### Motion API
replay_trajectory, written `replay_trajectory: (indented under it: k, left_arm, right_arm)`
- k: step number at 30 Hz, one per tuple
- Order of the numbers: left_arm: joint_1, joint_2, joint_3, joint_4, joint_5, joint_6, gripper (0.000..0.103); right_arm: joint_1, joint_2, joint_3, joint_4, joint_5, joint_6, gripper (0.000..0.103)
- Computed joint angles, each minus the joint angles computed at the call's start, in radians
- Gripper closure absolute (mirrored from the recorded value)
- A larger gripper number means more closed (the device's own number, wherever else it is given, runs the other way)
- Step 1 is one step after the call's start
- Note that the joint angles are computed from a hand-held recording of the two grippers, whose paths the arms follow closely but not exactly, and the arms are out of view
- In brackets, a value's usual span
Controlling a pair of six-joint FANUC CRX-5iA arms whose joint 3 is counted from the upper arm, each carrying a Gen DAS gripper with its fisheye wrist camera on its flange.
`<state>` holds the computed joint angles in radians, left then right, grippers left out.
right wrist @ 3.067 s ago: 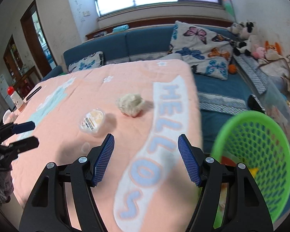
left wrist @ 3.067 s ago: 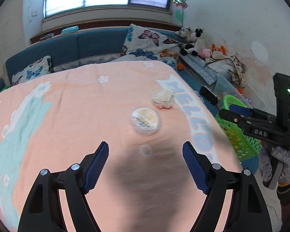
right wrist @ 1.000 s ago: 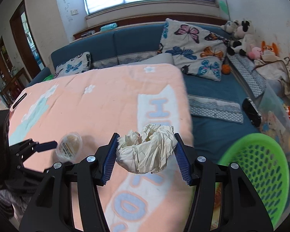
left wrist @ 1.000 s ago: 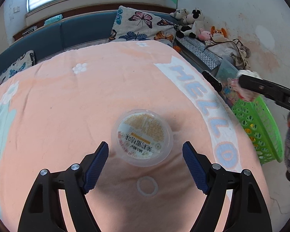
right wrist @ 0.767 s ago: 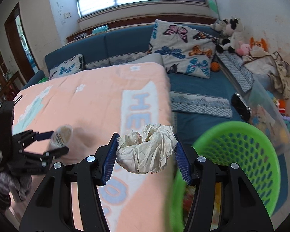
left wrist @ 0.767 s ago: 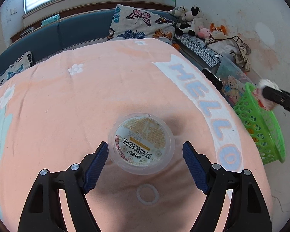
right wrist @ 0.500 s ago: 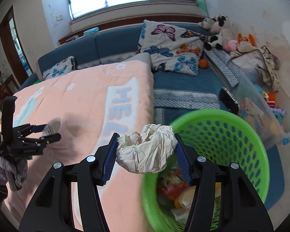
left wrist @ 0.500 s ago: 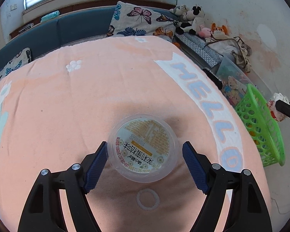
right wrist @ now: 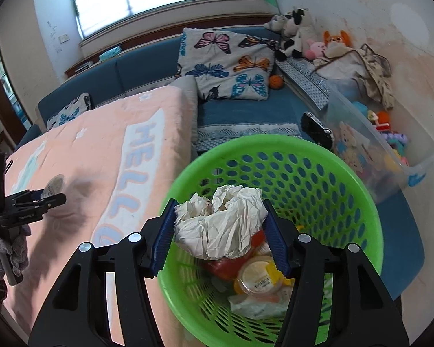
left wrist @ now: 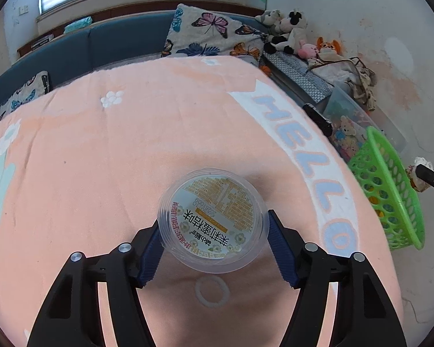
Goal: Collect trash
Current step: 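Release the tissue into the basket while the left tool carries the tub over it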
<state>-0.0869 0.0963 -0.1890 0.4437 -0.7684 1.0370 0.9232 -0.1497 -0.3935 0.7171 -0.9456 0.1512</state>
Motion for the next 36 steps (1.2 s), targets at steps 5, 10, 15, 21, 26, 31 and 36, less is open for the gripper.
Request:
replay_trajectory:
  k: [5,10,15,21,26,31,36]
  left_arm:
    - [-0.016,-0.037,-0.021,0.033,0.007,-0.039,0.039]
    - [-0.048,-0.073,-0.033,0.063,0.010,-0.068,0.039]
    - [-0.090,-0.094,-0.034,0.095,0.005,-0.092,0.039]
    - [-0.151,-0.092,-0.018,0.112,0.004,-0.087,0.039]
    - [-0.213,-0.075,0.009,0.100,0.002,-0.073,0.039]
    - [-0.273,-0.045,0.047,0.085,-0.002,-0.049,0.039]
    - [-0.325,-0.002,0.098,0.055,-0.011,-0.012,0.039]
  right_arm:
    - [0.011,-0.032,-0.030,0.011,-0.032,-0.034,0.044]
    - [0.015,-0.073,-0.065,0.010,-0.046,-0.068,0.040]
    - [0.020,-0.107,-0.093,0.022,-0.062,-0.098,0.032]
    - [0.039,-0.161,-0.135,0.039,-0.075,-0.136,0.030]
    - [0.069,-0.200,-0.160,0.047,-0.104,-0.150,0.030]
    - [0.105,-0.230,-0.185,0.054,-0.148,-0.159,0.030]
    - [0.138,-0.272,-0.216,0.056,-0.177,-0.186,0.030]
